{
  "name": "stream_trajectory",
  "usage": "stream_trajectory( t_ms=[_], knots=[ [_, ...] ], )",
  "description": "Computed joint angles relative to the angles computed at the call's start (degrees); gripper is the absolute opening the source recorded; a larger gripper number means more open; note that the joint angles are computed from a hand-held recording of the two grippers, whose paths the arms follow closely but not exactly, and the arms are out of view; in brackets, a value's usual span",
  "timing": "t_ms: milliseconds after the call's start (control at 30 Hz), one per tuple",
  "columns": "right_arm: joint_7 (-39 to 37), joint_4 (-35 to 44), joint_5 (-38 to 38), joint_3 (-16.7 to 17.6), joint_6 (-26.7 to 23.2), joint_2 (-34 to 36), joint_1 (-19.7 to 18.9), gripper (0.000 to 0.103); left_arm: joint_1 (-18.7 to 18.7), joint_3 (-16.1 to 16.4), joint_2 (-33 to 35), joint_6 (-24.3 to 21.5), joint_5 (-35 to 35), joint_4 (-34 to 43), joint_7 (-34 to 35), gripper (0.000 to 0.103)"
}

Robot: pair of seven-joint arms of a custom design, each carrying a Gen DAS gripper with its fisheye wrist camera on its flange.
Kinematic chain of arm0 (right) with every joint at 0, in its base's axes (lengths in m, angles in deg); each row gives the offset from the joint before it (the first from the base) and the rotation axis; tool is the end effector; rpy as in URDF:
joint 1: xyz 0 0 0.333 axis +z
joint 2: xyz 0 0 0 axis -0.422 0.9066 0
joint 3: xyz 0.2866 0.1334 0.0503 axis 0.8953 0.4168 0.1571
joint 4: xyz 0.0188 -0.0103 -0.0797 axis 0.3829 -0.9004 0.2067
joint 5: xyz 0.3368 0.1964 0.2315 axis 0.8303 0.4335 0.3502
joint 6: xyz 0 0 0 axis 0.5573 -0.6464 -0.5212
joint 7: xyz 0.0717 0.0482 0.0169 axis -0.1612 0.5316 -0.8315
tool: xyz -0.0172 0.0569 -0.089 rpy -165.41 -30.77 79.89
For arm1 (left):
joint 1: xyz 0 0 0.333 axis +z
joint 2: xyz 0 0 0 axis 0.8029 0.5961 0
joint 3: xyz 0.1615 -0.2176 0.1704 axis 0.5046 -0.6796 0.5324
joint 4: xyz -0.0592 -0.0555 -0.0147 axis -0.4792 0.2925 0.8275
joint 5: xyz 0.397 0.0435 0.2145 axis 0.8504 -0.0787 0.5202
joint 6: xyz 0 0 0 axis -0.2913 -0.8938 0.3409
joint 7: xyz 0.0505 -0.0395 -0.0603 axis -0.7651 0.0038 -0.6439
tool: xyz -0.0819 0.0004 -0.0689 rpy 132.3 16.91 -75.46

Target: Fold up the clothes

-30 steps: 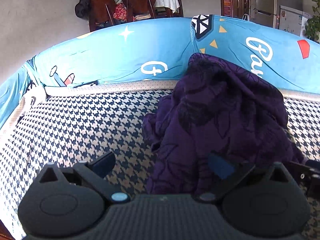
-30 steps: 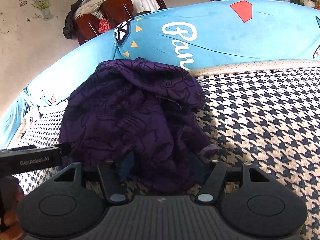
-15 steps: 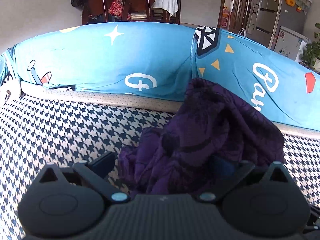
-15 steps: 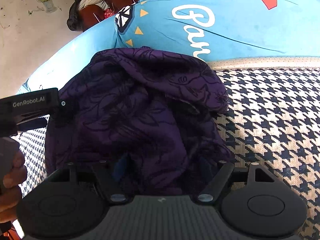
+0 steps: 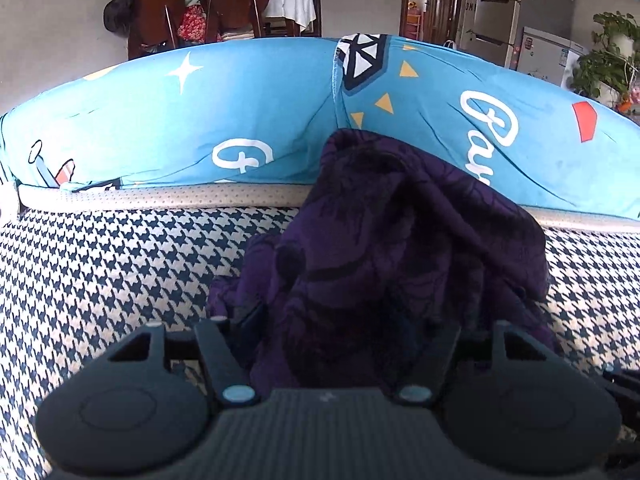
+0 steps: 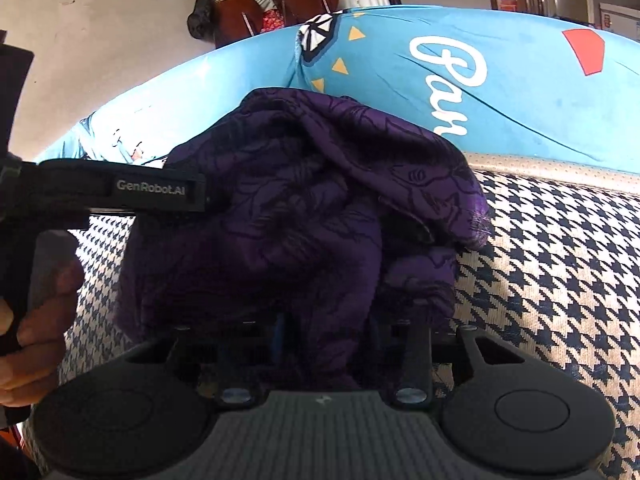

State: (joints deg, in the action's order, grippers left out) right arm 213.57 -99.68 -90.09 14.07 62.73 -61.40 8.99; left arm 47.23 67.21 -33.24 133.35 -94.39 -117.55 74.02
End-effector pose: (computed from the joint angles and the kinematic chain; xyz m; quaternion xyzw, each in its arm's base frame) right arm 0.6226 0.4489 0.5115 -0.5593 0.7229 -0.2412 0.3263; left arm 0.7716 -0.1996 0.5633 -0.4518 0.8086 -0.3311 0.1799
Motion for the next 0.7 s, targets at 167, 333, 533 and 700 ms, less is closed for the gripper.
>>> stream_trajectory(
  t_ms=[167, 333, 533, 700],
  knots=[
    [2.78, -1.62, -0.5, -0.49, 0.28, -1.84, -0.3, 0.041, 1.82, -1.1, -1.84, -1.64, -2.7, -2.76, 5.14, 0.062],
    [9.57, -2.19, -6.43, -1.32, 0.47, -2.73, -0.16, 0.046, 3.01, -1.03, -2.43, -4.75, -5.14, -3.72, 8.0, 0.063],
    [9.33, 2.79, -9.89, -2.05, 0.02, 1.29, -0.63, 0.051, 3.34, -0.56, -2.05, -6.48, -6.12, -3.53, 7.98, 0.067],
    [7.05, 7.34, -10.14, -3.53, 0.78, 5.12, -0.51, 0.052, 3.28, -0.33, -2.03, -6.7, -5.94, -3.67, 8.35, 0.071]
  ],
)
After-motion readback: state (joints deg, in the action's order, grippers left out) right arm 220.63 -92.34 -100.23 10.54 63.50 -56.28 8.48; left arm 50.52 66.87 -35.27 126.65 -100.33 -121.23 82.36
